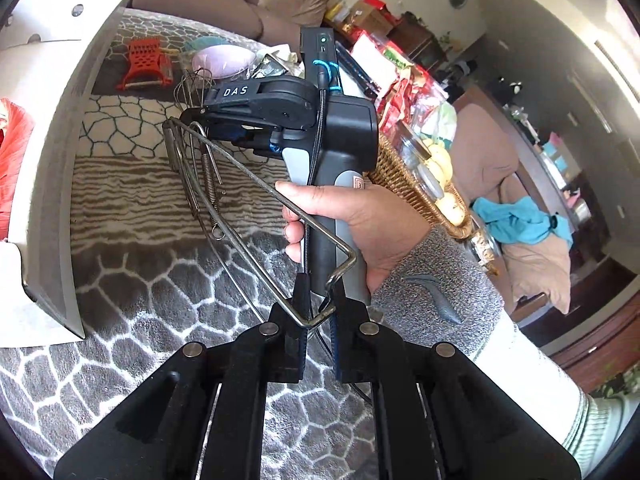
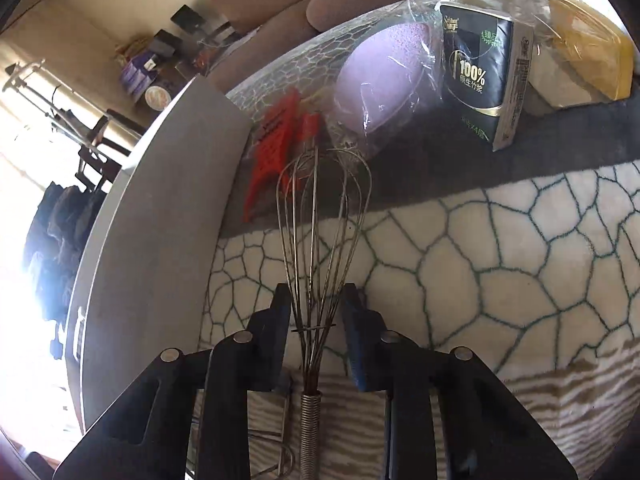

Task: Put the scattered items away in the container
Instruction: 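Grasp the metal whisk with the right gripper while the left holds the rack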

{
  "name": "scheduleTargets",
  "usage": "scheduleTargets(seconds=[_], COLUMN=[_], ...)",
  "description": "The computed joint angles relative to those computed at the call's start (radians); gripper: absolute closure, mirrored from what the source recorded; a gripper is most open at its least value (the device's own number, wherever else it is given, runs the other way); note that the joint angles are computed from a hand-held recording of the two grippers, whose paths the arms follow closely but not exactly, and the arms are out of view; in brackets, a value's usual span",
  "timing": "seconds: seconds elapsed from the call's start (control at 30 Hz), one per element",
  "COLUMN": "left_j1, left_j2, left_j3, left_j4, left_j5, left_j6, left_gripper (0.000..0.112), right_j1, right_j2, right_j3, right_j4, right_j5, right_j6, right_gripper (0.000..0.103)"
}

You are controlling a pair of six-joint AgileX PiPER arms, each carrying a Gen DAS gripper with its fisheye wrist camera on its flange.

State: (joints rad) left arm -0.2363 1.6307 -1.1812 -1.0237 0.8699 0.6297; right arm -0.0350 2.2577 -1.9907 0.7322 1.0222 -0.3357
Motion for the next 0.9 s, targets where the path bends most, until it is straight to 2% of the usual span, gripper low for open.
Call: scheduleTargets(seconds=[0.07, 0.23, 0.33, 0.6, 0.67, 0.8, 0.9], left_j1=[0.006, 0.037, 0.053, 0.121, 0.142, 0.169, 0.173], left_j2=[-0.003, -0.027, -0.042, 0.015, 0.045, 0.115, 0.162], left_j3=[-0.001, -0.006, -0.026, -0.089, -0.11, -0.208, -0.35], left_j4=[-0.008, -0.084, -0.12, -0.255, -0.311, -0.396, -0.383], left_j5=[0.003, 0.016, 0.022, 0.08, 0.119, 0.187, 0.186], left_j6=[0.001, 0.048, 0.079, 0.109, 0.127, 0.105, 0.039], left_gripper=[0.105, 0.105, 0.105, 0.104, 0.104, 0.103, 0.1], right_j1=[-0.018, -0.1, -0.133, -0.202, -0.218, -0.233, -0.263], right_j2=[-0.009, -0.033, -0.076, -0.245, -0.278, -0.308, -0.334], right_j3=[0.042, 0.131, 0.17, 0.262, 0.278, 0.264, 0.285], right_j4=[0.057, 0.322, 0.412, 0.463, 0.458, 0.433, 0.456], right_j5=[-0.01, 0.049, 0.073, 0.097, 0.111, 0.151, 0.18], right_j6=[-0.028, -0.132, -0.163, -0.216, -0.227, -0.215, -0.236], right_gripper=[0.079, 0.079, 0.079, 0.079, 0.079, 0.079, 0.079])
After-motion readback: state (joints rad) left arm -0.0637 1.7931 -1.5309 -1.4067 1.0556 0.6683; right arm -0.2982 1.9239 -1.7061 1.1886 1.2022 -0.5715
